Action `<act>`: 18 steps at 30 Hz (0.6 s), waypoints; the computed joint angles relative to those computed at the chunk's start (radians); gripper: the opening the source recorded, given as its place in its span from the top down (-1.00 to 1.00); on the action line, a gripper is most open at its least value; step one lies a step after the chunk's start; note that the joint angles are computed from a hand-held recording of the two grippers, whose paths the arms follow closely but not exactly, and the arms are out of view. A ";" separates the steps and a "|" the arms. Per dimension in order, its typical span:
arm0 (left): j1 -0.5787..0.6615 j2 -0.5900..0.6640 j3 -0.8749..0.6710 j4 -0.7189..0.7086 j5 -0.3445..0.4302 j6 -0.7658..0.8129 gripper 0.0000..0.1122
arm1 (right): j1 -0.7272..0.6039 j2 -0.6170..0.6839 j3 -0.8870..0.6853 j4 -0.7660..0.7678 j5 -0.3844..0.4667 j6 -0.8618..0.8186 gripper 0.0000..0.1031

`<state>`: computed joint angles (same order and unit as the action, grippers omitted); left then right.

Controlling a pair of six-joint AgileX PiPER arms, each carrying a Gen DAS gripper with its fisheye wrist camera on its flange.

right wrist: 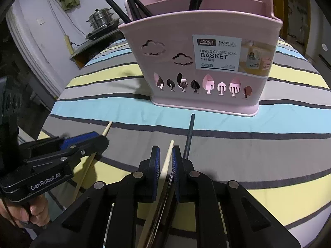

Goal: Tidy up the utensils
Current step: 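Grasp a wooden chopstick with the left tool while the right tool grasps another wooden one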

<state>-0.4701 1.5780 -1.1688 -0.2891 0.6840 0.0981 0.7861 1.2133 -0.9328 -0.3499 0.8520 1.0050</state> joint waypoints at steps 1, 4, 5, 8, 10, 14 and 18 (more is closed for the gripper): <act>-0.006 0.009 -0.010 0.012 0.001 0.003 0.66 | 0.000 0.008 -0.009 0.002 0.008 -0.007 0.76; -0.023 0.018 -0.020 0.048 -0.003 0.001 0.66 | 0.006 0.025 -0.028 0.002 0.030 -0.021 0.77; -0.029 0.020 -0.025 0.061 -0.003 -0.005 0.66 | 0.006 0.032 -0.035 0.003 0.035 -0.026 0.78; -0.042 0.026 -0.033 0.102 -0.008 -0.032 0.77 | 0.004 0.054 -0.057 0.006 0.048 -0.044 0.87; -0.041 0.025 -0.036 0.099 -0.004 -0.042 0.89 | -0.008 0.054 -0.059 0.022 0.042 -0.066 0.87; -0.013 0.021 -0.042 0.037 0.013 -0.017 0.89 | -0.016 0.026 -0.056 0.036 0.031 -0.077 0.88; 0.005 -0.011 -0.044 0.017 0.018 -0.002 0.89 | 0.012 -0.011 -0.070 0.010 0.031 -0.047 0.89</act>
